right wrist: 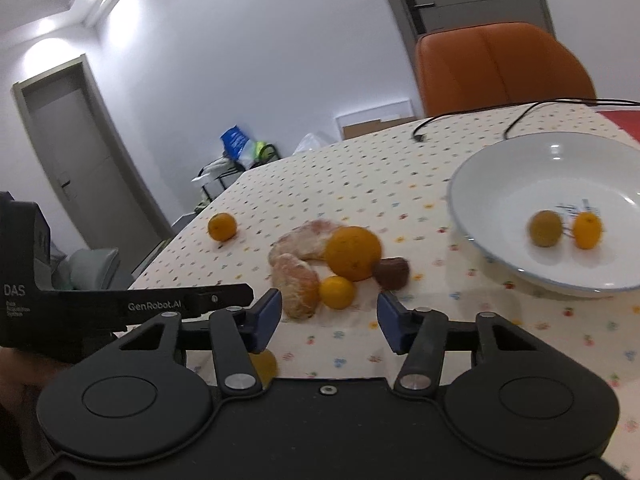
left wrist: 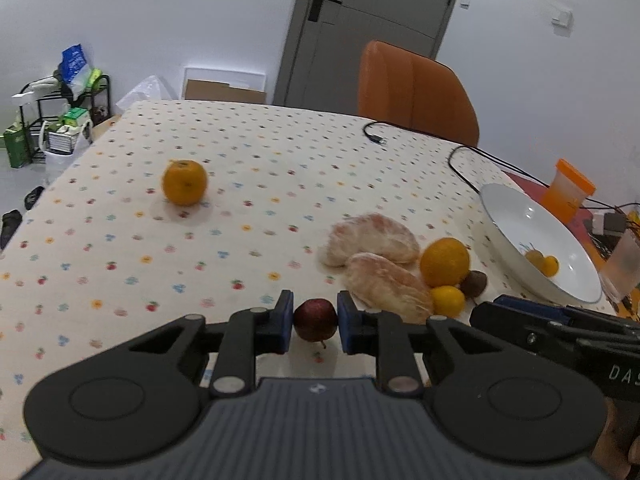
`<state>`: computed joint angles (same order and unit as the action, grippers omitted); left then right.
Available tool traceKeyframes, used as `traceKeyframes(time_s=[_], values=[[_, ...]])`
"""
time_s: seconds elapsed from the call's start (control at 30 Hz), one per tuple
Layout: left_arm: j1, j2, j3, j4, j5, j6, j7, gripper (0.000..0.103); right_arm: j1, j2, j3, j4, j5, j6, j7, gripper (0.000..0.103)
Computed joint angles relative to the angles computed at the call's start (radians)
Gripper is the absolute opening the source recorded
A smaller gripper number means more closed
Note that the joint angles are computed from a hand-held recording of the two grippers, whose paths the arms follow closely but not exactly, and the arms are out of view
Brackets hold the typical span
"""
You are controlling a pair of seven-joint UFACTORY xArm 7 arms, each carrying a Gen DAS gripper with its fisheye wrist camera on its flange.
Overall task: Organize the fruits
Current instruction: 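Grasp the large orange with the right gripper and carry it over the bowl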
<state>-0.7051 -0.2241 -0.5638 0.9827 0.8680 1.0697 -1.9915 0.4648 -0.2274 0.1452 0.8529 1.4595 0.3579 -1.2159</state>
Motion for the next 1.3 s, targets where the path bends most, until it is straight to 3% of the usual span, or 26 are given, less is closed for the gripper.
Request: traceKeyframes(time_s=[0.4,0.83,1.0,1.07,1.1,1.13,1.23,1.3], values=[[0.027,-0.074,-0.017,-0.044,-0.039,0.036,-0.003,0.022,0.003,0.070,0.017,0.083,-0.060,-0.009,0.040,0.053],[0.082,-0.153,-0.051,-0.092,-0.096,0.047,0.009,0.022,0.011,0.169,0.049,0.173,-0.156,-0.133,0.093,0.053],[0.104,-0.164,-0.064,-0.098,-0.105,0.035,0.016,0.022,0.006,0.206,0.063,0.189,-0.262,-0.171,0.189,0.053],[0.112,-0.163,-0.066,-0.095,-0.105,0.024,0.018,0.022,0.003,0.217,0.068,0.192,-0.302,-0.177,0.219,0.050],[0.117,-0.158,-0.069,-0.088,-0.101,0.022,0.022,0.022,0.004,0.223,0.073,0.190,-0.335,-0.193,0.241,0.040],[0.121,-0.150,-0.074,-0.078,-0.095,0.028,0.030,0.022,0.002,0.225,0.074,0.192,-0.344,-0.189,0.245,0.040],[0.125,-0.132,-0.079,-0.054,-0.078,0.031,0.042,0.022,-0.014,0.212,0.066,0.201,-0.243,-0.123,0.187,0.039],[0.125,-0.114,-0.082,-0.035,-0.061,0.034,0.046,0.022,-0.011,0.192,0.066,0.190,-0.175,-0.139,0.118,0.039]])
